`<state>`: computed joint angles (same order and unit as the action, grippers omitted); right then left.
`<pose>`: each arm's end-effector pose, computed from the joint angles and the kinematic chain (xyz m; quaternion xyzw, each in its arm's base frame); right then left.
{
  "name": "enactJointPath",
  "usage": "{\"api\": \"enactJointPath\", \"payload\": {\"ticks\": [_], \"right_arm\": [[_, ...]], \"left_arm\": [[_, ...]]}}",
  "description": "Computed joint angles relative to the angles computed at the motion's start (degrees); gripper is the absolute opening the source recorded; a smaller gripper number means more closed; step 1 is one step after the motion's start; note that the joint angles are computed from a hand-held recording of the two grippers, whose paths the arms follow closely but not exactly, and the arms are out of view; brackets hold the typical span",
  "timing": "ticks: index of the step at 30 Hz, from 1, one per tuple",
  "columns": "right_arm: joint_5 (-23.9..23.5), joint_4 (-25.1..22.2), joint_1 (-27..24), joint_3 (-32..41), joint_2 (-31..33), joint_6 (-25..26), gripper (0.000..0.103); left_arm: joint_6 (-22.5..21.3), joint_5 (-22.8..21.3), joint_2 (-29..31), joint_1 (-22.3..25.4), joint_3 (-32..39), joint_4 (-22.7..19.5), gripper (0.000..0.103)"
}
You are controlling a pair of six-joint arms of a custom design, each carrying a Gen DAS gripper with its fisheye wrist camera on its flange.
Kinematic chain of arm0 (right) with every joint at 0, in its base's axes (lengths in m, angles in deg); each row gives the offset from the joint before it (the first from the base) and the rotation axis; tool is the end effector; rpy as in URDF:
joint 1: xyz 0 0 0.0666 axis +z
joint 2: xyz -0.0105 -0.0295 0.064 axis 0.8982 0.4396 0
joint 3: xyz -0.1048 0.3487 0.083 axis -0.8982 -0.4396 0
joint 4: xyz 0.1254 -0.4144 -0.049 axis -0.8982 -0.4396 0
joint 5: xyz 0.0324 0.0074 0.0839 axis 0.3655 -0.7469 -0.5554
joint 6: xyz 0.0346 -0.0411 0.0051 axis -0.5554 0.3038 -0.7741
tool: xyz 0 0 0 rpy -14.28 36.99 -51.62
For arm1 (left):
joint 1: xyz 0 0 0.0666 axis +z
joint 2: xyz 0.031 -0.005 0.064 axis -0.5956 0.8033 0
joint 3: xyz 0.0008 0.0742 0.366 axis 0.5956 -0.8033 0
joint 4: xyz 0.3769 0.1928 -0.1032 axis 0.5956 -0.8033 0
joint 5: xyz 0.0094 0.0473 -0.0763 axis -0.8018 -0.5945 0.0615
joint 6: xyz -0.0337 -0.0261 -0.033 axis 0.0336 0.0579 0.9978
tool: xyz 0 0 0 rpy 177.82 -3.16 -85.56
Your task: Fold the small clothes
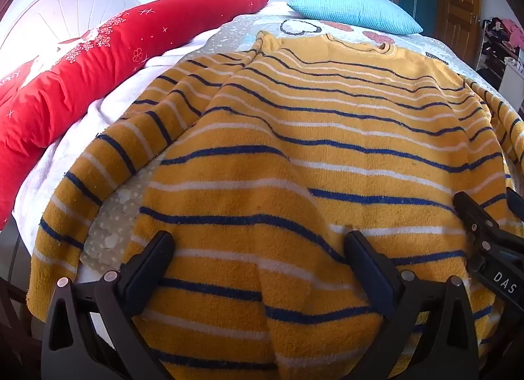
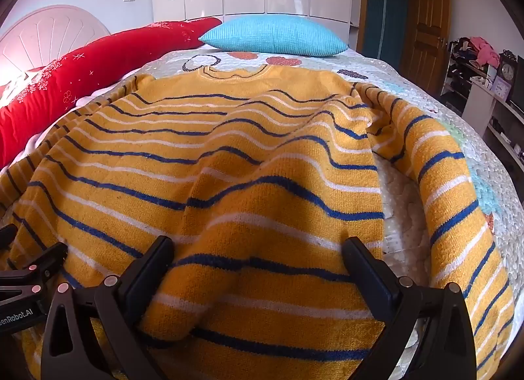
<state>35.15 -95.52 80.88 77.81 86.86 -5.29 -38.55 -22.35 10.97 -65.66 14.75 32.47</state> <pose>0.5492 0.1582 0.2970 0.0334 0.9282 -0.0075 0.3704 0.5449 -0.2895 0.3157 0.0305 0.9446 0.0449 0.3238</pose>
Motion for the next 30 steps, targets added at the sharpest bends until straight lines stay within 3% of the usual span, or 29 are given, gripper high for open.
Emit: {"api": "enactJointPath", "payload": {"ticks": [30], "right_arm": [[1.0, 0.1, 0.3, -0.4, -0.4, 0.3, 0.103]], "left_arm": [[-0.3, -0.3, -0.5, 0.0, -0.9, 1.8, 0.103]]}}
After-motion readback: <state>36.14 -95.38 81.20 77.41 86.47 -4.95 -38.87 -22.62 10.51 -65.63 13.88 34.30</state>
